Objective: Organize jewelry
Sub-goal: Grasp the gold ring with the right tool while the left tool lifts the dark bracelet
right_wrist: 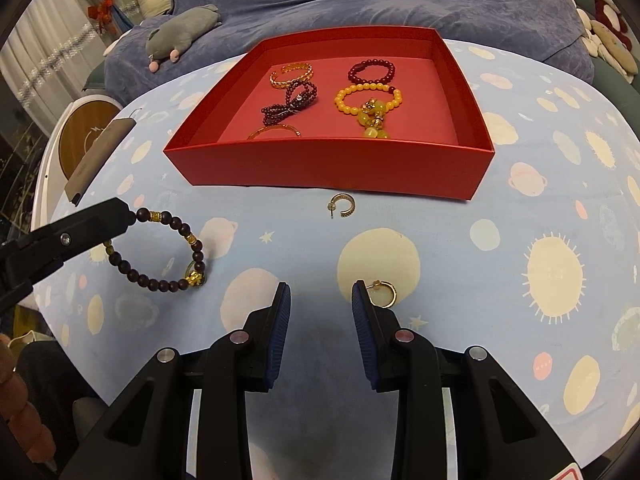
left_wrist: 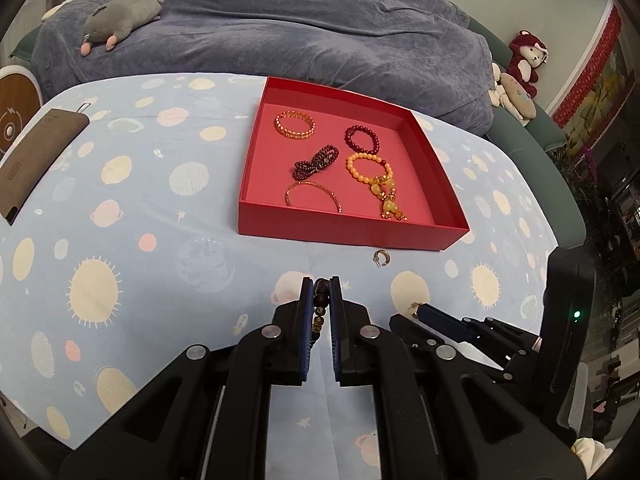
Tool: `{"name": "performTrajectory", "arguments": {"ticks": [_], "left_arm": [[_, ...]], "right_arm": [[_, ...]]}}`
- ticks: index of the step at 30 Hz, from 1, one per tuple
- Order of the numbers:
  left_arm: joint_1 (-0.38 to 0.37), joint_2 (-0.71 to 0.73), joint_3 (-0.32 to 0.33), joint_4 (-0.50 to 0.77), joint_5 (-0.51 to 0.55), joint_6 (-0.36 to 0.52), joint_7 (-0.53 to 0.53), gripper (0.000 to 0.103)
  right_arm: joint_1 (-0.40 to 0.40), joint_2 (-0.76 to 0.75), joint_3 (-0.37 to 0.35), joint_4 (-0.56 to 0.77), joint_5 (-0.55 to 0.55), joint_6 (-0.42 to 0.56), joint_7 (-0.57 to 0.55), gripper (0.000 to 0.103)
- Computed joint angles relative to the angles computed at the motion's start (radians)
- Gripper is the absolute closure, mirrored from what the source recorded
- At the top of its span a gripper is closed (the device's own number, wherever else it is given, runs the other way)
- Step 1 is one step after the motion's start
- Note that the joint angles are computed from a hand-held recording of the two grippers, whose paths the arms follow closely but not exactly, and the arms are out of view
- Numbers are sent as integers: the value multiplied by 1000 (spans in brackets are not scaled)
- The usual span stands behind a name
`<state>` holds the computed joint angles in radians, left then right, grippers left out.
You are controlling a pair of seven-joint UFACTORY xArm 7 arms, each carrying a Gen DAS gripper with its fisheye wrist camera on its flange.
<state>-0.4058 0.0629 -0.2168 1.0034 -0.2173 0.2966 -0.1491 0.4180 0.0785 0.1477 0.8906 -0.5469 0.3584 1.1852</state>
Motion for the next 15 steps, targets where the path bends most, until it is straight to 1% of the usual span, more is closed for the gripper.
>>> {"name": "performTrajectory", "arguments": {"ticks": [5, 11, 15], "left_arm": [[8, -37, 11, -15, 5, -6, -9, 95], [34, -65, 38, -48, 117, 2, -94, 95], [53, -70, 48, -75, 153, 12, -133, 95]], "right_arm": [[10, 10, 5, 17, 3, -5, -10, 73], [34, 48, 8, 59, 26, -19, -50, 73], [64, 97, 4, 114, 44, -18, -91, 73]]}}
